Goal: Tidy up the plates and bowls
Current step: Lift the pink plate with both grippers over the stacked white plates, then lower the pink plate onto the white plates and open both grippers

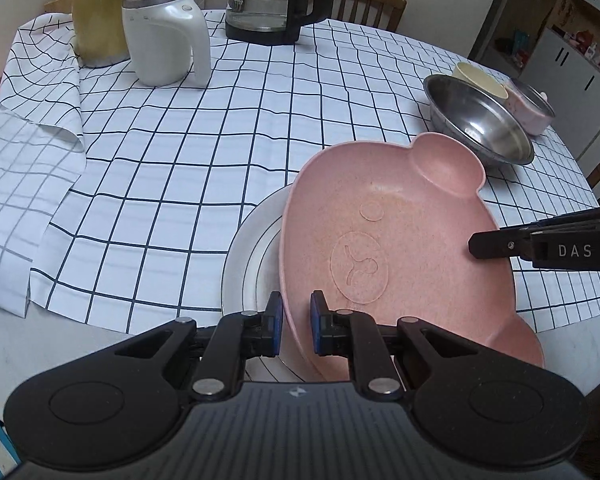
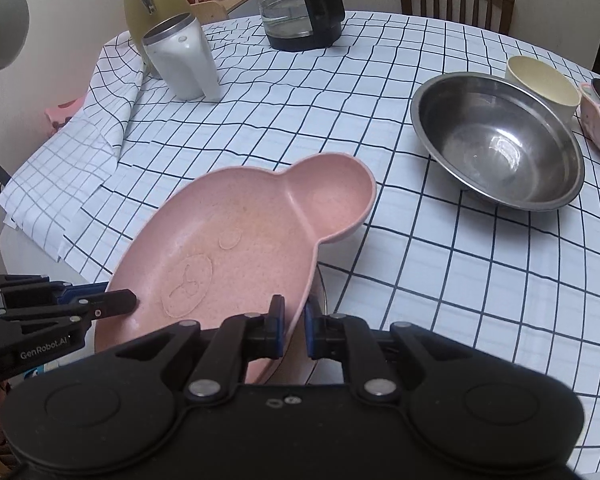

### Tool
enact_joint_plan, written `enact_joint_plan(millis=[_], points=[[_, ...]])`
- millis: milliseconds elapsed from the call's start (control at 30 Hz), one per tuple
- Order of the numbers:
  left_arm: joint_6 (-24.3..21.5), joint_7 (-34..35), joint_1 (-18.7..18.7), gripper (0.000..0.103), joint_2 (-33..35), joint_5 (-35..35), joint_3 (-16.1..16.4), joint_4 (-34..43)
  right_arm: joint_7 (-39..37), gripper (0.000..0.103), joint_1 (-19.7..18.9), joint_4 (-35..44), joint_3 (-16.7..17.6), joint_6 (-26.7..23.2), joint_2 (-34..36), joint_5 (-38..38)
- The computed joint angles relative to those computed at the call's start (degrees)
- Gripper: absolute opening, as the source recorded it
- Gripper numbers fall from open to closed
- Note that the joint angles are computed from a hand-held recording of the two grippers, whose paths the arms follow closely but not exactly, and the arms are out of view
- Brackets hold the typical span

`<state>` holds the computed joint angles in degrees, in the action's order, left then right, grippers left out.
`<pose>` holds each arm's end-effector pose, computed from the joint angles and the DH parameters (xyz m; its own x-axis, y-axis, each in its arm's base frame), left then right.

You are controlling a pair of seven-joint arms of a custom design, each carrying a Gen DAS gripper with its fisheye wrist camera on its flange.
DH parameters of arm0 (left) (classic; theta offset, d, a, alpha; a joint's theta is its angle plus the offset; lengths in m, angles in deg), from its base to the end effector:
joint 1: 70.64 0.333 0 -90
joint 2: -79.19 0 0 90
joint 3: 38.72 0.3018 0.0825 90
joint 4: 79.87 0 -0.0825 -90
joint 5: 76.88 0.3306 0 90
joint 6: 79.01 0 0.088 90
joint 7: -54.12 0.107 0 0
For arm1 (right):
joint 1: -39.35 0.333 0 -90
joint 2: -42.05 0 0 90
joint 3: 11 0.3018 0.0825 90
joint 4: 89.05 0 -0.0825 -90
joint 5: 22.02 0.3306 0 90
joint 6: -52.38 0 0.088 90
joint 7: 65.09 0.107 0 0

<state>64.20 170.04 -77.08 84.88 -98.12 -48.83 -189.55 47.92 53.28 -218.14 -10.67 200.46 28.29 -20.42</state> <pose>0.5513 -0.1578 0.5049 -0.5007 -0.8561 0.1282 -0.7677 0.3707 -0.5227 0.4598 0.1165 0.5365 -0.1050 -0.9667 -0.2333 -0.8470 0.2098 -0.4884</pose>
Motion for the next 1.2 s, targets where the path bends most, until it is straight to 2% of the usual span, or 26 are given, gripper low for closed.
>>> enact_joint_plan(millis=[500, 733, 900, 1200], points=[[-0.8, 0.4, 0.0, 0.013, 0.6, 1.1, 0.1, -0.4, -0.6, 0.011, 0.3, -2.0, 0.0, 1.8, 0.2, 0.9], [-2.6, 1.2, 0.3, 0.013, 1.0, 1.1, 0.1, 0.5, -0.3, 0.011, 0.2, -1.5, 0.6, 0.7, 0.3, -0.9], [-2.3, 2.3, 0.1, 0.013, 0.9, 0.9, -0.1, 0.1, -0.5, 0.012, 0.3, -2.1, 0.0, -0.2, -0.5, 0.3], [-3.0, 1.6, 0.1, 0.013, 2.2, 1.0, -0.1, 1.6, 1.5, 0.021, 0.4, -2.3, 0.6, -0.1, -0.6, -0.2]])
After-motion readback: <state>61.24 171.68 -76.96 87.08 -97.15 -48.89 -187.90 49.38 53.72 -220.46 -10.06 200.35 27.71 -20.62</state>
